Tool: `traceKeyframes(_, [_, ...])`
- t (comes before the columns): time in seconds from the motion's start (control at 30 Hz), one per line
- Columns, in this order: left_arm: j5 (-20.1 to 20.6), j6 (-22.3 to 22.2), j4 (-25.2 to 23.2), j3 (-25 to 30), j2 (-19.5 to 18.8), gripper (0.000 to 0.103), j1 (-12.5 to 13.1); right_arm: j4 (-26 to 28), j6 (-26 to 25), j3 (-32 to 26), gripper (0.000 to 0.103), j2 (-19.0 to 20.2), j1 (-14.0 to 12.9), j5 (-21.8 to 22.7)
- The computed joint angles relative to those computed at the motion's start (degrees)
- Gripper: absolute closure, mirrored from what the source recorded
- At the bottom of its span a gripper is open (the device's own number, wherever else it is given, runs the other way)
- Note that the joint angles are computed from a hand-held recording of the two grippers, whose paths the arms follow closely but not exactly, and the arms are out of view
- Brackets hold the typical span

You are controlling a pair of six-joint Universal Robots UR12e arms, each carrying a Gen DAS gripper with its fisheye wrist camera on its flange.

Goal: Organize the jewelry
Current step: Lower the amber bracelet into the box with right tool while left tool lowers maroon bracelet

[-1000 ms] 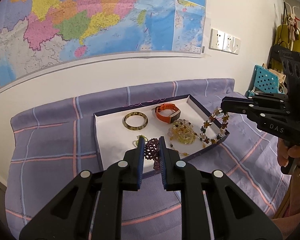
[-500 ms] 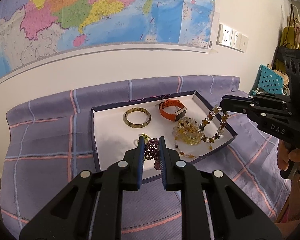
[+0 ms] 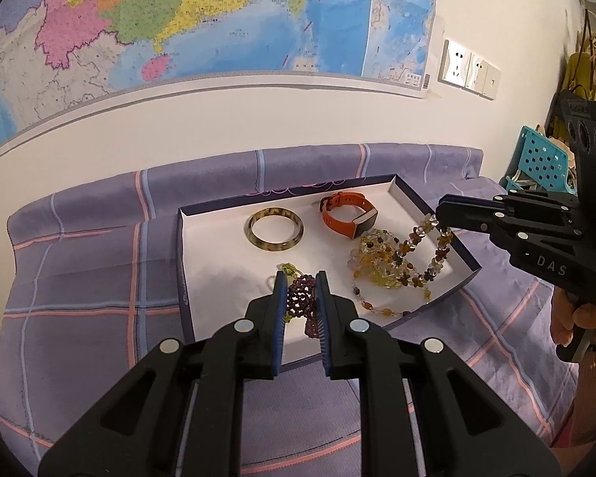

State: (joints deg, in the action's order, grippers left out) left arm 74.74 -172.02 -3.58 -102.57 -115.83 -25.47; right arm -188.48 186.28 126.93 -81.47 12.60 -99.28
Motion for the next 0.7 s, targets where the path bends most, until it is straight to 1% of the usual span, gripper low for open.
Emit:
traceKeyframes(0.53, [1.3,-0.9,-2.0,1.4,-1.3,0.088,-0.5,0.7,1.0,-0.4,0.1,0.9,-1.2,2.3])
traceKeyframes(0.7, [1.9,-1.3,-2.9,2.0,-1.9,0.088,-0.6,1.3,1.2,-0.7,0.1,1.2,-1.5,2.2])
